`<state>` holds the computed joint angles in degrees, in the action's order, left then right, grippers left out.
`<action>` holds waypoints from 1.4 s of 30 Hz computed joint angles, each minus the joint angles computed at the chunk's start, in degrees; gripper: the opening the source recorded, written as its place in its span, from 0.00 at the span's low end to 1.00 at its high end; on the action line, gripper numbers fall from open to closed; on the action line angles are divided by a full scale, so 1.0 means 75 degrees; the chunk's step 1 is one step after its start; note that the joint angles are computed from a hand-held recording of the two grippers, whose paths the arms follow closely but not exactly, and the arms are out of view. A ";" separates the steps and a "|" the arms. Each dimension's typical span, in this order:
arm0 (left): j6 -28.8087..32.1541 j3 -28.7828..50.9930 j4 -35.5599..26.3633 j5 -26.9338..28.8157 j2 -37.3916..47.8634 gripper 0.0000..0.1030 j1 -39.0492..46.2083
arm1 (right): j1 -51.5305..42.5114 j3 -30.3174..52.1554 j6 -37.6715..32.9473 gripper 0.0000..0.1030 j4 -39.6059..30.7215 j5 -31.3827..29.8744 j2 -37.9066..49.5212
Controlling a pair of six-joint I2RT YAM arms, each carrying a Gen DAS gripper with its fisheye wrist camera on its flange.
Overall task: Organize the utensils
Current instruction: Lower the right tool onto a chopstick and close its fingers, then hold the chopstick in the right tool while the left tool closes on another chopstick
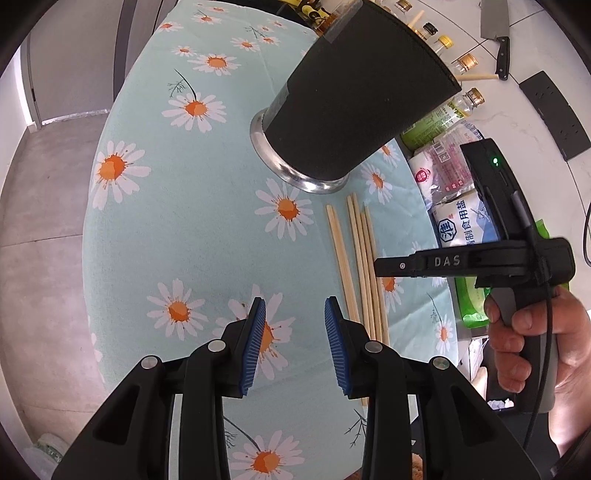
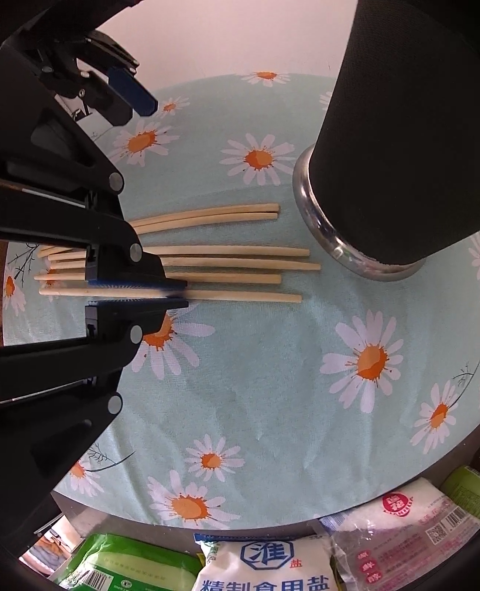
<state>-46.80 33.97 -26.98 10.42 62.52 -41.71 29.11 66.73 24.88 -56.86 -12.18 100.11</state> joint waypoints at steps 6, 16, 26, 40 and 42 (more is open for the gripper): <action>-0.0002 0.0640 -0.0321 -0.0205 0.0581 0.31 -0.0181 | -0.0730 -0.0206 -0.0622 0.05 -0.0030 -0.0378 -0.0322; -0.0346 0.2065 -0.0814 0.0539 0.2449 0.31 -0.0278 | -0.2151 -0.0156 -0.2227 0.05 -0.0716 -0.1446 -0.1461; -0.0494 0.3470 -0.1560 -0.0020 0.3989 0.31 -0.0703 | -0.3085 -0.0272 -0.3375 0.05 -0.1392 -0.1939 -0.2383; -0.0791 0.5112 -0.2848 -0.0937 0.5479 0.29 -0.1280 | -0.3723 -0.0279 -0.4306 0.05 -0.1649 -0.2533 -0.2206; -0.0807 0.5440 -0.3144 -0.1074 0.5699 0.31 -0.1371 | -0.3747 -0.0292 -0.4378 0.05 -0.1659 -0.2575 -0.2153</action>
